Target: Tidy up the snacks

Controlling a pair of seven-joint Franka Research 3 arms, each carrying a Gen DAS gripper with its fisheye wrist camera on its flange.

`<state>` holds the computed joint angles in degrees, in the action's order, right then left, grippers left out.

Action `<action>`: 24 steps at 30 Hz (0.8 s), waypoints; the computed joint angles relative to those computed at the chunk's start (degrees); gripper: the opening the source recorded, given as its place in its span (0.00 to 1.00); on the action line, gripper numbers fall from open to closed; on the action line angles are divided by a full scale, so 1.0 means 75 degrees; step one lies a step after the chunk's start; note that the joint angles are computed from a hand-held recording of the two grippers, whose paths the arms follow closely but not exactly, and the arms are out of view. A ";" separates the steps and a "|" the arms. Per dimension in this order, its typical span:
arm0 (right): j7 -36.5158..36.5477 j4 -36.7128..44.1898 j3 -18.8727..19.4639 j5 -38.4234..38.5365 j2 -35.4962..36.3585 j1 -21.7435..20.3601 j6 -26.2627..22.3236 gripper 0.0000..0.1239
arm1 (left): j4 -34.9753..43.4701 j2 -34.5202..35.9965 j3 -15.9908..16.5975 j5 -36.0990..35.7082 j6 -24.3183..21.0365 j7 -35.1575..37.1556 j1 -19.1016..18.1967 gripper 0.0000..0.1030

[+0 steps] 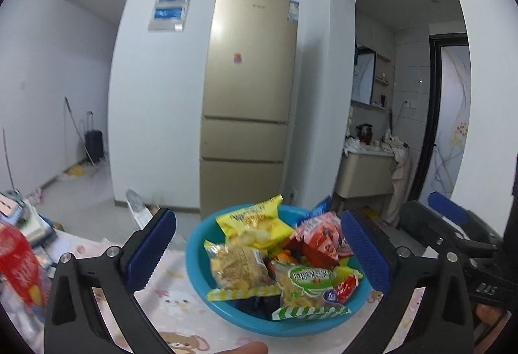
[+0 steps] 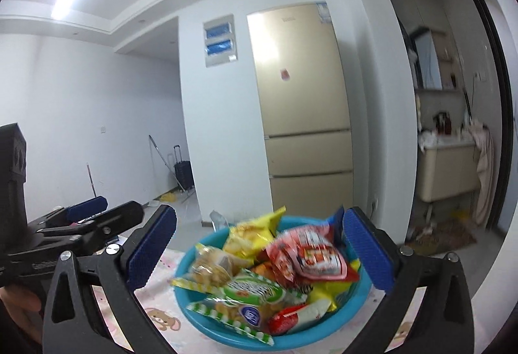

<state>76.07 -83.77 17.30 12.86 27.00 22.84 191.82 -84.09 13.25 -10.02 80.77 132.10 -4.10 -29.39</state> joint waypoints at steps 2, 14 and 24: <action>0.0396 -0.0145 -0.0948 0.0036 -0.0357 0.0701 -0.0394 0.83 | -0.0099 -0.0192 -0.0027 0.0395 -0.0267 -0.0262 -0.0154 1.00; -0.0043 -0.1980 -0.5320 0.0581 -0.2219 0.4972 0.0207 0.83 | -0.0125 -0.0841 -0.0738 0.0875 -0.1721 0.0061 -0.0579 1.00; 0.1259 -0.2949 -0.3602 -0.1260 -0.2943 0.3333 0.1466 0.83 | 0.0265 -0.0747 -0.1217 0.1353 -0.3343 0.0791 -0.1107 1.00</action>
<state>85.51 -105.89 -9.71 3.41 4.93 47.84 202.82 -82.10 7.65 -19.15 90.92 107.02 1.83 -37.69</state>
